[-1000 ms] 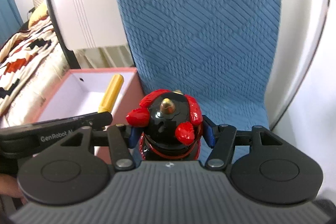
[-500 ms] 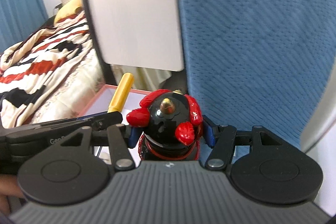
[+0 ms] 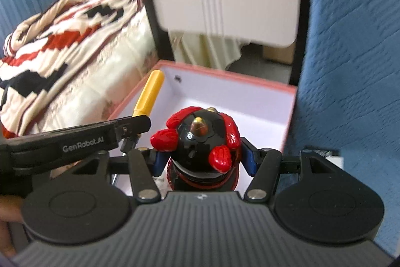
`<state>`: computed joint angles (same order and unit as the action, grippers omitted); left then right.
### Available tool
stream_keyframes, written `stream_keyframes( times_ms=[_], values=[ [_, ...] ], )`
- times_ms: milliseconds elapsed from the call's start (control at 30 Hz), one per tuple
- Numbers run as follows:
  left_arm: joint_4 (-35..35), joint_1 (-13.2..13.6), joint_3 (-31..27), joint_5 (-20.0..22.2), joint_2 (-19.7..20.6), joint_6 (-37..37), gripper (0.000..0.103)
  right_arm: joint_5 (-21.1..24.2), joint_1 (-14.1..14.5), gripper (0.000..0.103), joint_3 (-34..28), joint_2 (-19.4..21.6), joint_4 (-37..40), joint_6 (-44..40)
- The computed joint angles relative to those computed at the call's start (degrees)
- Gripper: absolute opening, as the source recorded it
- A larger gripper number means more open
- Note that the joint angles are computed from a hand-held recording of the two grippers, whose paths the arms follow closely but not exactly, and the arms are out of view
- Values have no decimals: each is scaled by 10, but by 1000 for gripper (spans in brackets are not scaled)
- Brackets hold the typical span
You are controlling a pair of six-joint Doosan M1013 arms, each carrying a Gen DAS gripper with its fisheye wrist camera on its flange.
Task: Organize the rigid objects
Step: 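Open the left tool over the box while the right tool releases the figurine inside, then move both open tools back toward the charger and USB stick on the seat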
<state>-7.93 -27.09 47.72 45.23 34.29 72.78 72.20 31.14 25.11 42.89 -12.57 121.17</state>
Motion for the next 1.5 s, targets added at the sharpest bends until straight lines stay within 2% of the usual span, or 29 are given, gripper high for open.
stream_keyframes(
  times_ms=[200, 433, 533, 900, 1500],
  values=[
    [-19, 17, 15, 26, 8, -14, 21, 58, 1, 62, -64, 47, 14, -14],
    [-32, 28, 28, 40, 11, -15, 21, 86, 3, 62, -85, 69, 33, -16],
    [-22, 27, 28, 44, 11, -22, 21, 84, 4, 63, -79, 67, 37, -14],
    [-12, 19, 29, 33, -4, -25, 22, 19, 4, 64, -9, 17, 20, -7],
    [58, -33, 72, -23, -66, -54, 22, -134, 14, 64, 199, -130, -70, 32]
  ],
)
